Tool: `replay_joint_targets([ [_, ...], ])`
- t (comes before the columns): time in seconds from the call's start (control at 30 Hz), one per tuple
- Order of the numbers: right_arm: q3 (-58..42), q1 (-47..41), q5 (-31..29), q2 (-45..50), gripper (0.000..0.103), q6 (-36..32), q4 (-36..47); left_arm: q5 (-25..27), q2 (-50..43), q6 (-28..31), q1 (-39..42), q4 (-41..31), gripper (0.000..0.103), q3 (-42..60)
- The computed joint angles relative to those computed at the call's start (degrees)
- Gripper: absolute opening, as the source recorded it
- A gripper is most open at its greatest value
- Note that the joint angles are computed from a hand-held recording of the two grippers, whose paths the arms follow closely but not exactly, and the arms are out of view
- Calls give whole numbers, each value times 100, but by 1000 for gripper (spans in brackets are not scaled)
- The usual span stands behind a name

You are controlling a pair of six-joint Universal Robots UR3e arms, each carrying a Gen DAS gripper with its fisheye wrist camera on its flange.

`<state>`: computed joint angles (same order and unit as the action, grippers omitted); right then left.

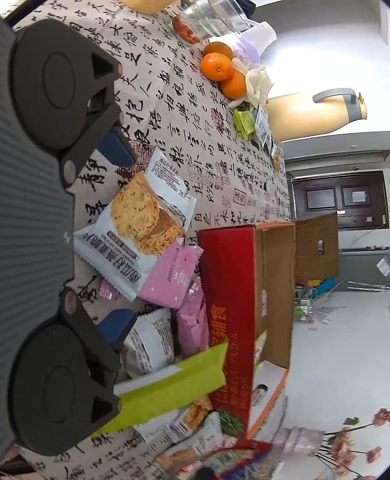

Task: Organize snacks
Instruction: 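Grasp a white packet with the left tool while the right tool holds the chip bag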

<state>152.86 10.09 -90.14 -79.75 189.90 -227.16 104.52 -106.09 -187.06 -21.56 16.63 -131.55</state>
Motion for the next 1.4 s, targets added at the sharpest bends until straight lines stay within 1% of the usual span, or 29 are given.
replay_joint_targets([
  [0.13, 37, -44, -51, -16, 18, 66, 11, -91, -103, 196, 87, -3, 103, 75],
  [0.23, 55, -60, -67, -19, 18, 93, 16, -208, -158, 348, 130, 165, 103, 55],
  [0.3, 50, -46, -82, -11, 18, 103, 20, -421, -164, 431, 221, 380, 103, -41],
  [0.33, 46, -48, -76, -12, 18, 101, 28, -521, -158, 455, 269, 412, 100, -62],
  [0.37, 40, -37, -83, -10, 18, 103, 36, -606, -147, 463, 312, 410, 91, -77],
  [0.43, 5, -7, -99, -22, 18, 116, 94, -771, -122, 450, 413, 382, 79, -116],
  [0.5, -22, 12, -107, -27, 18, 127, 141, -987, -71, 433, 539, 522, 77, -257],
  [0.57, -21, 2, -95, -48, 18, 130, 175, -1099, -7, 436, 595, 624, 72, -380],
  [0.7, -31, 3, -76, -51, 18, 141, 208, -1200, 100, 416, 649, 789, 68, -567],
  [0.73, -39, 24, -90, -39, 18, 149, 208, -1236, 139, 409, 672, 813, 61, -613],
  [0.77, -30, 7, -67, -59, 18, 140, 222, -1378, 205, 432, 732, 858, 56, -688],
  [0.87, -17, 28, -73, -79, 18, 156, 222, -1306, 266, 406, 669, 879, 49, -718],
  [0.9, -7, 31, -75, -89, 18, 162, 218, -1294, 271, 393, 668, 890, 48, -729],
  [0.93, 5, 32, -76, -106, 18, 164, 217, -1296, 299, 363, 671, 912, 45, -760],
  [1.0, 49, 26, -71, -145, 18, 165, 199, -1299, 402, 299, 676, 944, 36, -846],
  [1.03, 74, 27, -77, -161, 18, 174, 187, -1261, 448, 264, 671, 949, 26, -877],
  [1.07, 93, 22, -75, -175, 18, 181, 179, -1334, 544, 237, 735, 907, 17, -936],
  [1.1, 106, 25, -78, -182, 18, 187, 171, -1468, 647, 199, 832, 868, 17, -1011],
  [1.2, 150, 26, -71, -211, 18, 204, 150, -1292, 687, 138, 787, 860, 16, -1057],
  [1.4, 229, 25, -67, -301, 18, 207, 134, -1219, 855, 159, 772, 924, 15, -1167],
])
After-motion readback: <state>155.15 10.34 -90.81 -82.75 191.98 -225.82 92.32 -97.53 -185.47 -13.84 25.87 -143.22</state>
